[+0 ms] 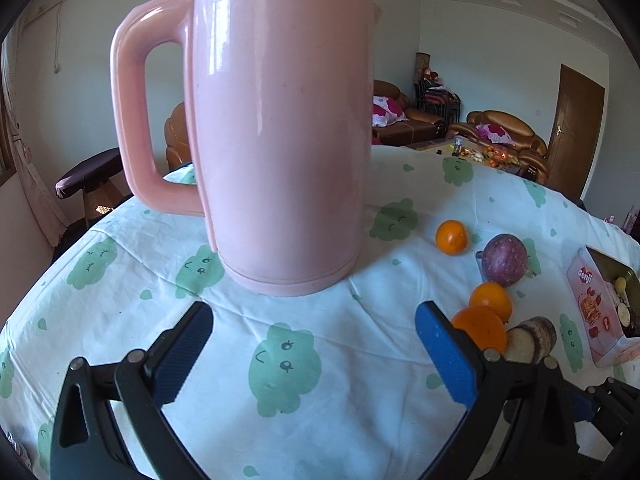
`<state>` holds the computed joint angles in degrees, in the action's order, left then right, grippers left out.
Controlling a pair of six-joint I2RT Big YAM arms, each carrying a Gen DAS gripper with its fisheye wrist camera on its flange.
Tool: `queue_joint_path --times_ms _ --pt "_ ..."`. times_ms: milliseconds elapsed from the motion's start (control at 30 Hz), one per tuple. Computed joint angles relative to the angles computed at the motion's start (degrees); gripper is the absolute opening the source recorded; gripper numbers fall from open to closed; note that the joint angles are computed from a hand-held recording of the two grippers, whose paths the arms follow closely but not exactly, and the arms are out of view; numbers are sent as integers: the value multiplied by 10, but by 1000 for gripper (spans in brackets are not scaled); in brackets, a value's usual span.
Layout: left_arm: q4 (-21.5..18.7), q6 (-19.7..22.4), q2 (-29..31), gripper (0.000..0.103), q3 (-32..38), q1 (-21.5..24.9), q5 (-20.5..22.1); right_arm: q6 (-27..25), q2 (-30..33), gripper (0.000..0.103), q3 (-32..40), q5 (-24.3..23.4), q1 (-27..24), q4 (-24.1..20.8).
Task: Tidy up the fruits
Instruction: 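Reach left gripper toward tangerine while right gripper approaches small yellow-brown fruit, then grasp the large tangerine with left gripper while right grips the yellow-brown fruit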
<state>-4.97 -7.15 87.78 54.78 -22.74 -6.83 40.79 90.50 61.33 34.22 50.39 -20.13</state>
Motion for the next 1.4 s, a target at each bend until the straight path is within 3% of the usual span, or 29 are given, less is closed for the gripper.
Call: queue_joint_path --times_ms 233,400,567,633,733,833,933,1000,1100,1167,1300,1400 --pt "18 24 -6 103 -9 -4 41 28 -68 29 -72 90 -1 25" --pt "6 45 -7 102 -7 -6 115 27 -80 29 -86 88 -7 35" --pt "-34 86 11 101 18 -28 158 28 -86 29 -95 84 -11 42" --pt "-66 94 28 97 41 -40 140 30 -89 29 -98 87 -11 43" --pt "-123 108 65 92 87 -60 81 36 -93 29 -104 80 -14 48" --pt "-153 105 91 91 119 -67 58 38 -95 29 -109 66 -19 56" --pt "-171 82 106 74 138 -64 67 38 -96 29 -111 62 -22 62" --pt "-161 74 101 50 132 -62 67 36 -96 29 -112 61 -24 65" --pt "-149 54 94 49 123 -49 102 35 -101 29 -119 59 -25 77" --pt "-124 29 82 49 106 -35 125 26 -110 29 -132 56 -24 108" --pt "-19 -34 41 49 46 -15 140 7 -122 29 -145 79 -16 148" --pt "60 -52 13 49 3 -19 118 2 -121 29 -141 102 -11 143"
